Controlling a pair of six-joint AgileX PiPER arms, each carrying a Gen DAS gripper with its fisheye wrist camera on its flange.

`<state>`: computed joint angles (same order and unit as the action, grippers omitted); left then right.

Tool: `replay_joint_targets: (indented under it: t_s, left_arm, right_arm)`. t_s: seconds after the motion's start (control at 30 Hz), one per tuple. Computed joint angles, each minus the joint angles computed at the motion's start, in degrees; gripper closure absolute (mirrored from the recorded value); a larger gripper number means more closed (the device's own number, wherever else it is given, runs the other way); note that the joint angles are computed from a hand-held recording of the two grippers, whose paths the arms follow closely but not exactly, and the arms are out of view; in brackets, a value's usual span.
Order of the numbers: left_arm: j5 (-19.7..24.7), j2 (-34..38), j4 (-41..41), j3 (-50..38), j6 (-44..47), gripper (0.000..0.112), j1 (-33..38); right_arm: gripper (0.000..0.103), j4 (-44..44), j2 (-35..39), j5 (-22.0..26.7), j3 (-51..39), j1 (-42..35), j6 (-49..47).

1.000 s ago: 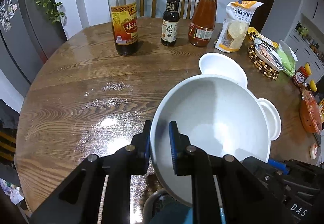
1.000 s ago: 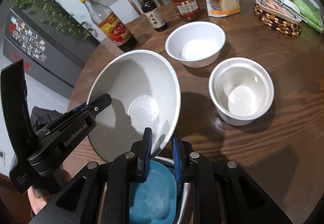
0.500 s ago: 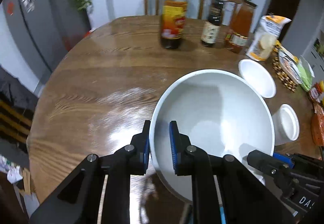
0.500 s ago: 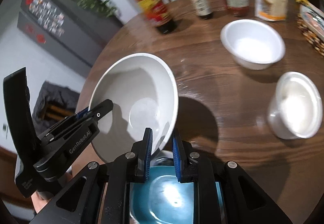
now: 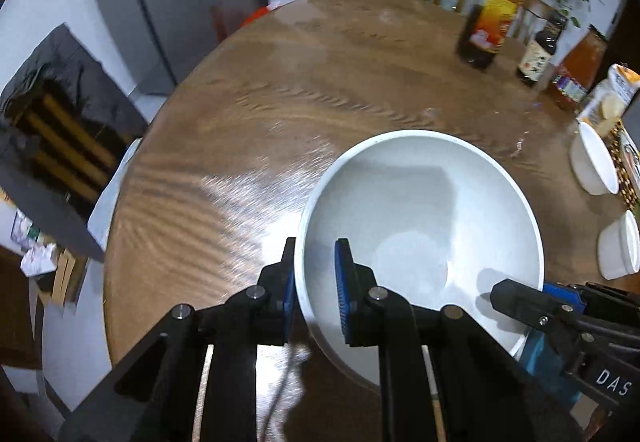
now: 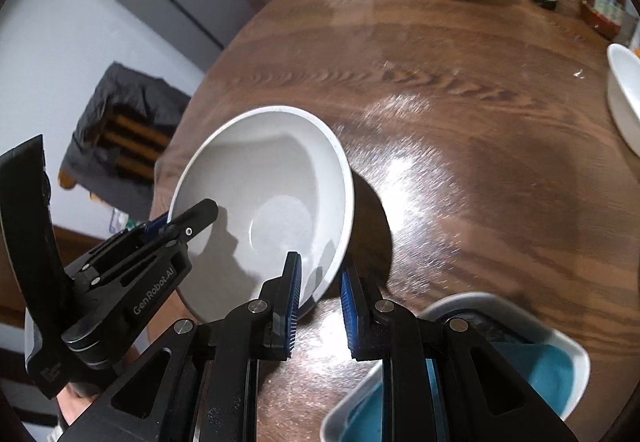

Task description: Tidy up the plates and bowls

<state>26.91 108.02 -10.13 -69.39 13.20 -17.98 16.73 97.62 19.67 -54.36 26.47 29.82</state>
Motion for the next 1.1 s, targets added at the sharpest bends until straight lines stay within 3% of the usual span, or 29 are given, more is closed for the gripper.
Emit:
replay_joint_targets:
  t_s: [0.1, 0.17, 0.2, 0.23, 0.3, 0.5, 0.73, 0.9, 1.1]
  left_arm:
    - [0.2, 0.1, -1.3, 0.6, 1.0, 0.095, 1.0]
    - [0.8, 0.0, -2.6, 0.7, 2.0, 0.091, 1.6]
    - [0.8, -0.3, -1.7, 0.9, 1.0, 0.076, 1.5]
    - [0.3, -0.7, -1.8, 1.4, 0.8, 0.055, 1.8]
    - [-1.3, -2.2, -1.2, 2.7, -0.4, 0.04, 1.9]
    - [-2.1, -6.0, -3.2, 4.9, 0.6, 0.039, 2.3]
    - [-2.2, -10.6, -4.2, 8.3, 0.2, 0.03, -2.0]
    - [-1.8, -12.2, -3.0, 8.7, -2.4, 0.028, -7.0]
    - [-1.6, -13.5, -1.0, 7.9, -5.9, 0.028, -13.9]
  right_arm:
    - [0.08, -5.6, 0.6, 1.6, -1.5, 1.3, 6.0]
    - [0.069, -8.4, 0.4, 2.9, -2.2, 1.7, 8.5]
    - [0.061, -10.4, -0.5, 3.3, -1.9, 2.1, 10.3]
    - [0.057, -12.0, -0.8, 3.7, -2.2, 2.4, 12.0]
    - [0.055, -14.8, -4.1, 3.5, 0.2, 2.1, 14.2]
    - [0.054, -19.0, -13.3, 2.7, 7.5, 0.4, 18.8]
    - [0.052, -27.2, -26.0, 4.9, 16.2, -0.2, 28.4]
    - [0.052, -31.4, -34.7, 8.9, 20.6, -1.2, 33.6]
    - [0.052, -30.6, -44.1, 14.5, 24.1, -5.7, 31.4]
